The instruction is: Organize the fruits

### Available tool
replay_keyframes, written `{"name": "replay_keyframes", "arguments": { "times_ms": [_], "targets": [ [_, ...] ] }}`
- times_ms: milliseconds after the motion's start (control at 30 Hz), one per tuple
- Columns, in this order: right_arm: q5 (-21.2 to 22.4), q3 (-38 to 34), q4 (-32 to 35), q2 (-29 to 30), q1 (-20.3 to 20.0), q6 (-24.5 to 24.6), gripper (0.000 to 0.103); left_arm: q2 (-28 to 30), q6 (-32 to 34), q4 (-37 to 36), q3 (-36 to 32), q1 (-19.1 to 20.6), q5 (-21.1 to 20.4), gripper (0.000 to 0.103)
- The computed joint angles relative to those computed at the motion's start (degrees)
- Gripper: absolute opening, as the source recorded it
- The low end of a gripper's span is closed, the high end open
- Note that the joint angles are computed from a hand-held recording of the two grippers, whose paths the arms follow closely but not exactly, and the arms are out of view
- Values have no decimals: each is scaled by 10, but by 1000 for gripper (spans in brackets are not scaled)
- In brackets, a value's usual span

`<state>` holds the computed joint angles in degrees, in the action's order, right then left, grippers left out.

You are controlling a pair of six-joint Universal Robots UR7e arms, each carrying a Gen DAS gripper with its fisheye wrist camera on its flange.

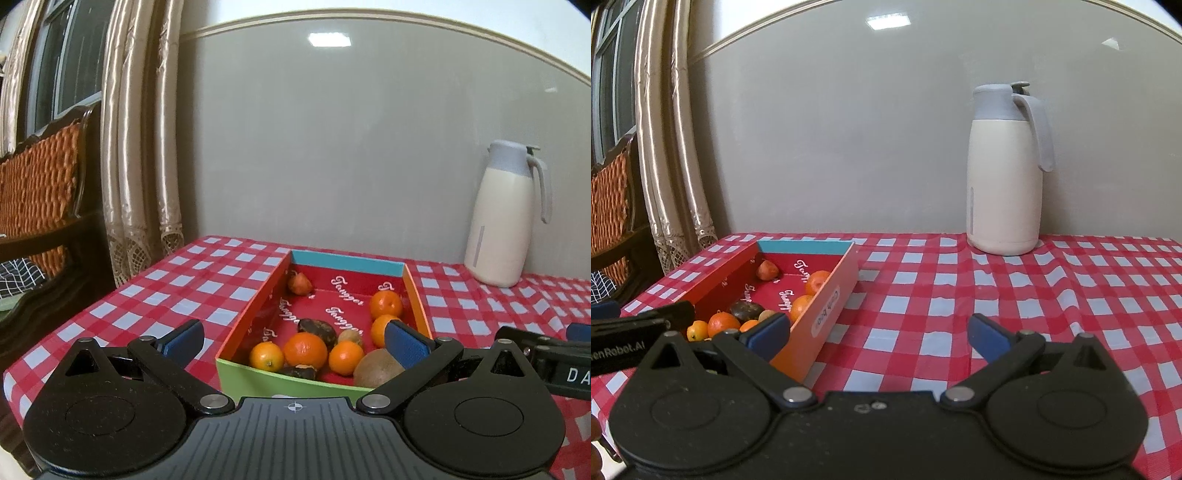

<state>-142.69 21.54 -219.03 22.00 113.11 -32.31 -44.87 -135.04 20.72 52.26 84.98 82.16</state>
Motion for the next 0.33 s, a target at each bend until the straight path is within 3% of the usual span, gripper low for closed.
{"name": "replay_keyframes", "arguments": {
  "times_ms": [233,333],
  "targets": [
    [2,-6,1,3,1,-1,103,-1,-2,13,-5,6,34,102],
    [3,-4,5,1,1,1,103,-1,-1,6,-2,5,30,103]
  ]
}}
